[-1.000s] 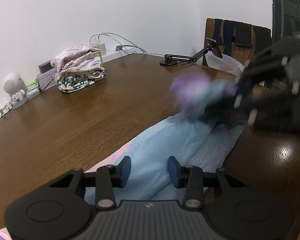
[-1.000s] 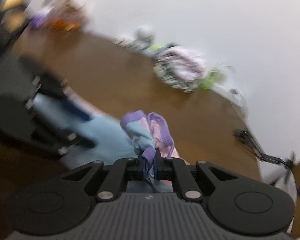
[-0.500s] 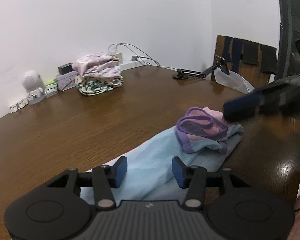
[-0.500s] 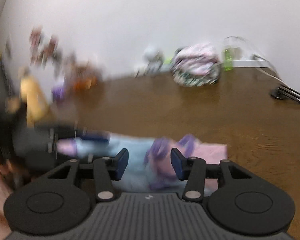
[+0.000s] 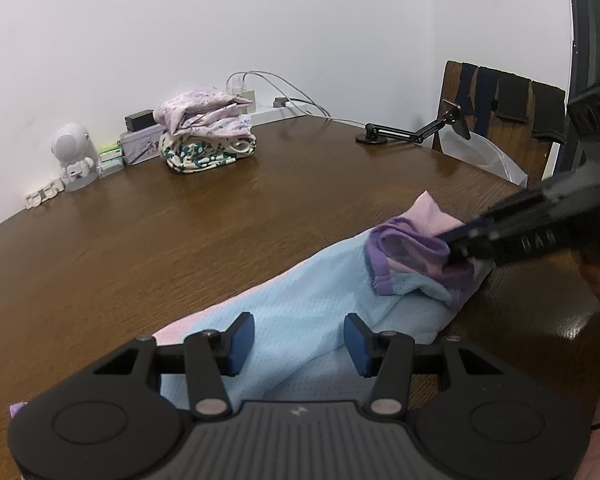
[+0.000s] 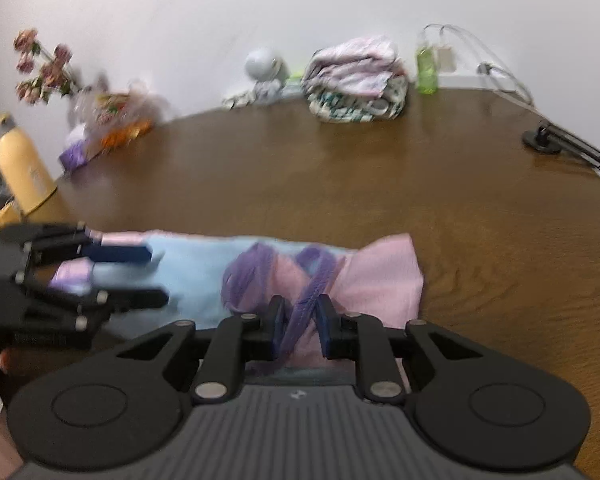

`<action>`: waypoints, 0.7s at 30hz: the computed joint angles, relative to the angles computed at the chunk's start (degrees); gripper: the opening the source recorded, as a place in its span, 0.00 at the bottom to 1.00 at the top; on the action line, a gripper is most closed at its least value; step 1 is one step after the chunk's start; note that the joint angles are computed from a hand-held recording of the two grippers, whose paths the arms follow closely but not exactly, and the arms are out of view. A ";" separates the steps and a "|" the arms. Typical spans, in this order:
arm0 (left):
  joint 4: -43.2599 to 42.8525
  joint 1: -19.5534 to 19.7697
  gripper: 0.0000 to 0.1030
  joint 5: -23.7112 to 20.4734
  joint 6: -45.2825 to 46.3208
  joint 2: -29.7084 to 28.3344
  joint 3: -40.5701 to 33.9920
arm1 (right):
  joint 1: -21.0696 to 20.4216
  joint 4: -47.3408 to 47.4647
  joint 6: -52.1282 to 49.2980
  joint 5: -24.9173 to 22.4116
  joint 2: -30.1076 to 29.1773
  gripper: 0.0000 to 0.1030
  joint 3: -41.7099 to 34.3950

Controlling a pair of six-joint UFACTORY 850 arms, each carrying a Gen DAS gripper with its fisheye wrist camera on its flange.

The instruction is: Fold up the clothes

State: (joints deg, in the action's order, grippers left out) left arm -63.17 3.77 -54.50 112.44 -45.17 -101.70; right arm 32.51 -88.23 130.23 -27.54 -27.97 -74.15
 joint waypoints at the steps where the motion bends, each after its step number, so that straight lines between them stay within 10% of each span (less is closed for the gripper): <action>1: 0.12 -0.05 0.48 0.11 -0.09 0.00 0.00 | 0.10 0.27 -0.62 0.38 0.03 0.18 0.07; 9: 0.02 -0.31 0.49 0.72 0.52 0.67 1.14 | 0.44 -13.04 19.05 -7.47 2.56 0.22 3.70; 15: -0.36 -0.28 0.49 1.36 1.13 1.29 1.93 | -0.30 -7.64 11.65 -3.90 -0.72 0.22 0.78; 21: -1.29 -0.49 0.49 0.15 3.88 2.14 2.36 | -0.70 -20.32 29.05 -5.45 2.51 0.30 5.69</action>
